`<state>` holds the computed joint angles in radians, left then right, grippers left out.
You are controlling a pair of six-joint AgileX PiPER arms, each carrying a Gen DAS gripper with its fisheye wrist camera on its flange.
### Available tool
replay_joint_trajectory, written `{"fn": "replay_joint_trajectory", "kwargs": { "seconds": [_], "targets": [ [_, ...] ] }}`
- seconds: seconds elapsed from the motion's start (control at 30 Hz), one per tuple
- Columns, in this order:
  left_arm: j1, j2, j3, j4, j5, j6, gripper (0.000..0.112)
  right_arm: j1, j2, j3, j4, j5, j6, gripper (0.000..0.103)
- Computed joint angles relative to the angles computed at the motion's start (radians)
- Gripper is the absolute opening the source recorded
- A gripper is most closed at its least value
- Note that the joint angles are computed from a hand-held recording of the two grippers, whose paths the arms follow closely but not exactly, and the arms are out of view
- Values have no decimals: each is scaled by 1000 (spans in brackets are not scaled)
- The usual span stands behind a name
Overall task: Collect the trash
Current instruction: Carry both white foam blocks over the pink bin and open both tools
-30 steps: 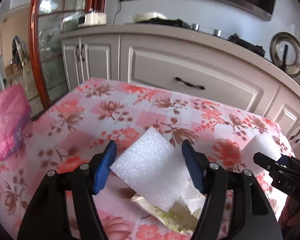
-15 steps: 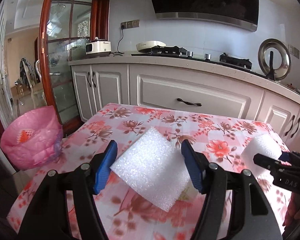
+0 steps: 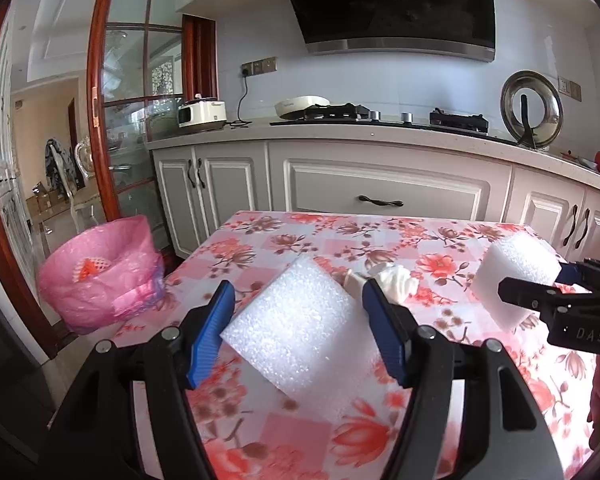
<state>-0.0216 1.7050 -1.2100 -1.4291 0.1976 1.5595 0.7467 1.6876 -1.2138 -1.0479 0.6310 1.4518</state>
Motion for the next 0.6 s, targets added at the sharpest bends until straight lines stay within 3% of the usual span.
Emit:
{"fn": "replay_joint_trajectory", "kwargs": {
  "seconds": [0.3, 0.6],
  "targets": [
    [111, -9, 60, -171, 52, 203, 64, 50, 125, -155, 105, 35, -144, 66],
    [214, 63, 9, -128, 91, 163, 64, 73, 290, -395, 246, 76, -361, 66]
  ]
}}
